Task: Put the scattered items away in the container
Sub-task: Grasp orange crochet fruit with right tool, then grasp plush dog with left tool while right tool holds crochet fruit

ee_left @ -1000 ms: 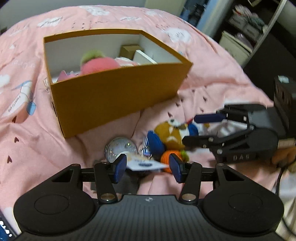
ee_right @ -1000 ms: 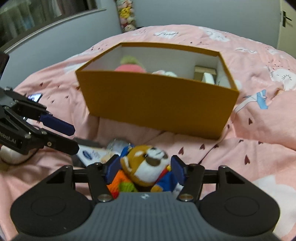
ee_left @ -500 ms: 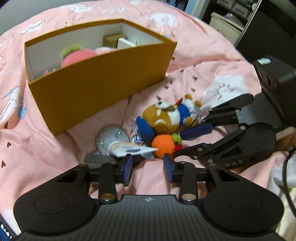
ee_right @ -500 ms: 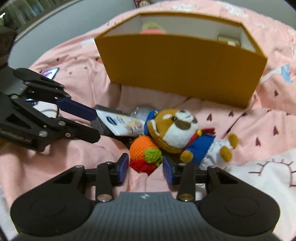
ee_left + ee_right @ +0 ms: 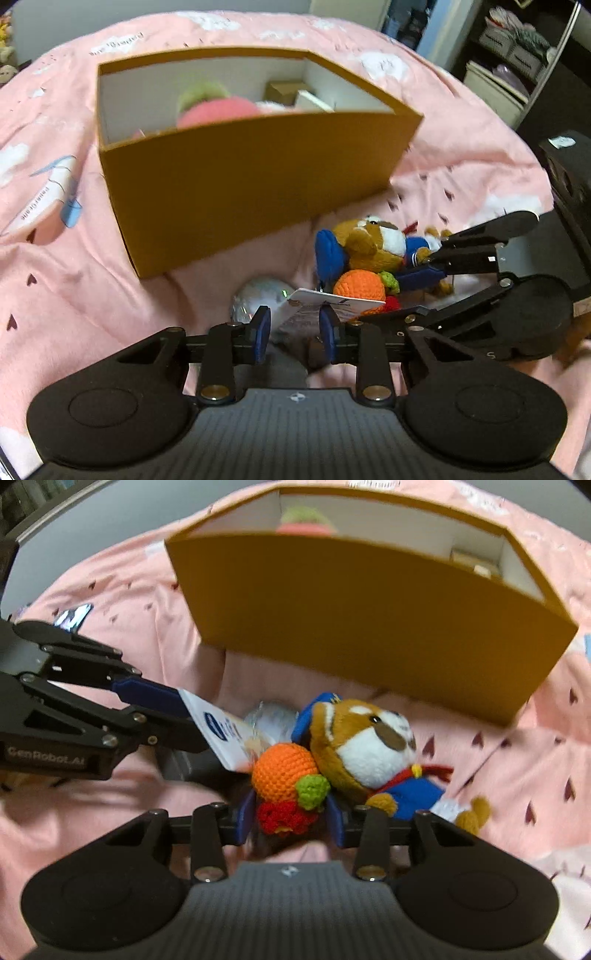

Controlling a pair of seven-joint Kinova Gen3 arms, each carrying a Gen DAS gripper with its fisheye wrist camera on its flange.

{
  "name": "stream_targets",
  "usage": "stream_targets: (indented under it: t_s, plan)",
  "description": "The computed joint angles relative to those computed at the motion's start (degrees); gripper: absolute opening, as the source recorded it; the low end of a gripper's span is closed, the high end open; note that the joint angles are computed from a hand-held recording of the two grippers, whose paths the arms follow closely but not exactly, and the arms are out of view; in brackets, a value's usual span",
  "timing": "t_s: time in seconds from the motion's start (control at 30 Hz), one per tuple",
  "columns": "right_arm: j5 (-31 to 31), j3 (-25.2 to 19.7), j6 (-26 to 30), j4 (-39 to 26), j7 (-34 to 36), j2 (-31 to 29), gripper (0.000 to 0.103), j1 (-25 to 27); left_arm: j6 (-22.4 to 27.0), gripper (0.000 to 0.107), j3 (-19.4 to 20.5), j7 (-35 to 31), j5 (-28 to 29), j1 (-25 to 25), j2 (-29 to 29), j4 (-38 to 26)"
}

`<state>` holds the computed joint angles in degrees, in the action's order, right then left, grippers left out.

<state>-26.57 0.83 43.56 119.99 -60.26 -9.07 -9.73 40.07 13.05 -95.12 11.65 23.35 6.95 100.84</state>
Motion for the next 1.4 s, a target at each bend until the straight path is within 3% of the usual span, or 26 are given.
stream_targets:
  t_s: [0.27,0.53,0.7,0.9,1.0,1.1,1.2,1.4]
  plan:
    - [-1.25,1.89,-4.29,0.08,1.06,-3.87,0.042,-0.08,-4.09,0.033,0.14,-0.66,0.97,-0.22,-1.79,1.31]
    - [5.89,2.6,-5.4,0.12,-4.07,-10.17,0.042,1.99,-5.53,0.033,1.48,-7.77,2.72,0.5,-2.04,-0.54]
    - [11.63,3.12,-4.69,0.03,-9.72,-10.96,0.042,4.59,-2.39,0.033,3.07,-16.28,-2.23,3.01,0.32,-4.54]
    - [11.08,5.98,-3.59,1.72,-10.67,-10.34,0.042,4.18,0.79,0.035,3.93,-27.31,-8.66,6.49,3.45,-6.92]
    - [11.47,5.66,-3.87,2.67,-11.16,-9.84,0.043,4.38,2.13,0.039,3.35,-28.88,-12.87,8.91,5.25,-7.8]
    - [11.03,5.98,-3.83,3.05,-11.08,-9.48,0.043,4.23,2.4,0.056,2.86,-30.41,-17.06,11.19,6.68,-7.65]
    - [10.75,6.3,-3.67,3.45,-10.74,-9.78,0.043,4.26,1.11,0.056,2.52,-32.04,-20.25,12.81,7.49,-6.79]
    - [11.09,5.84,-3.7,3.62,-10.82,-9.74,0.043,4.53,-0.94,0.058,0.67,-28.61,-26.62,16.91,9.59,-6.56]
